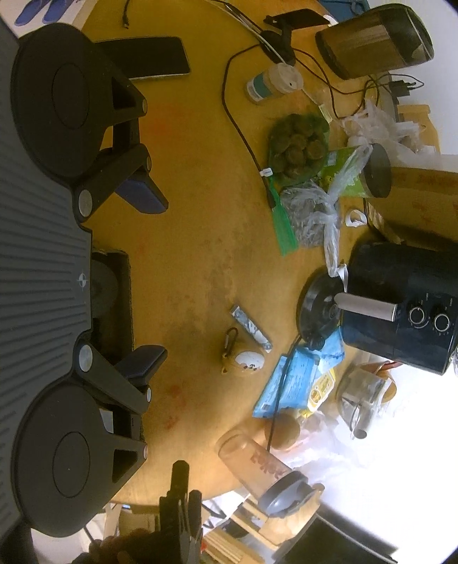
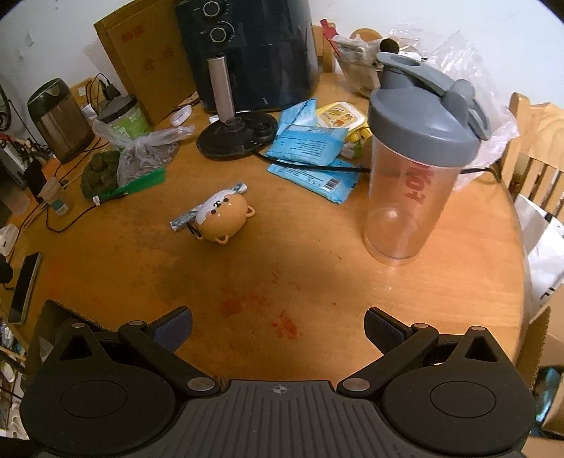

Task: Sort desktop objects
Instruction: 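Move the open right gripper toward the orange dog-shaped case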

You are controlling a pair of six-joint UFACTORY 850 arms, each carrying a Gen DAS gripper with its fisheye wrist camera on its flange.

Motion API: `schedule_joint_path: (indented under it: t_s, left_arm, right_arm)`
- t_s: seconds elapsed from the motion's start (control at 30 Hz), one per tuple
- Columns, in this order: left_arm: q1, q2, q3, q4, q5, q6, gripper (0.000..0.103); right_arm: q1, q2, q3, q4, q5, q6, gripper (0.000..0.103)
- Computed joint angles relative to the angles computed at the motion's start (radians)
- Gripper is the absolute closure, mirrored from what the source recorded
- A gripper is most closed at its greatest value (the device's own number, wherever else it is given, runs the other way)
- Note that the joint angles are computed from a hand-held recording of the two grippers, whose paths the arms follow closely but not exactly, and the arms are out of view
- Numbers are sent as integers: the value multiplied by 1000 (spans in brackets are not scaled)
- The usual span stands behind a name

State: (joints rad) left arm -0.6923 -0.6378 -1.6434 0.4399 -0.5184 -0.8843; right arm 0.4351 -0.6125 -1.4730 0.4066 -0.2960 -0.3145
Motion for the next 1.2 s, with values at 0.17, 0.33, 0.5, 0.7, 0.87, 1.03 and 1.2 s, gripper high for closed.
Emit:
schedule_joint_path:
  t_s: [0.17, 0.33, 0.5, 0.7, 0.87, 1.03, 1.2]
  left_arm:
    - [6, 1, 1, -16, -1, 20, 21]
    - [20, -5, -9, -55, 17, 82, 21]
    - [35, -14, -22, -96, 29, 151, 21]
    - [49, -23, -31, -185, 23, 261, 21]
    - [54, -18, -22, -219, 17, 306, 21]
    - [65, -9, -4, -262, 16, 338, 21]
    - [75, 6, 20, -274, 14, 337, 21]
  right_arm:
    - [6, -23, -34, 32, -4, -49, 0]
    - [18, -49, -70, -8, 2, -12, 0]
    - [31, -82, -116, -74, -7, 81, 0]
    - [42, -135, -188, -124, -41, 189, 0]
    - [42, -185, -257, -73, -74, 187, 1]
    - [40, -238, -329, 15, -116, 153, 3]
    - [42, -290, -403, 39, -148, 175, 7]
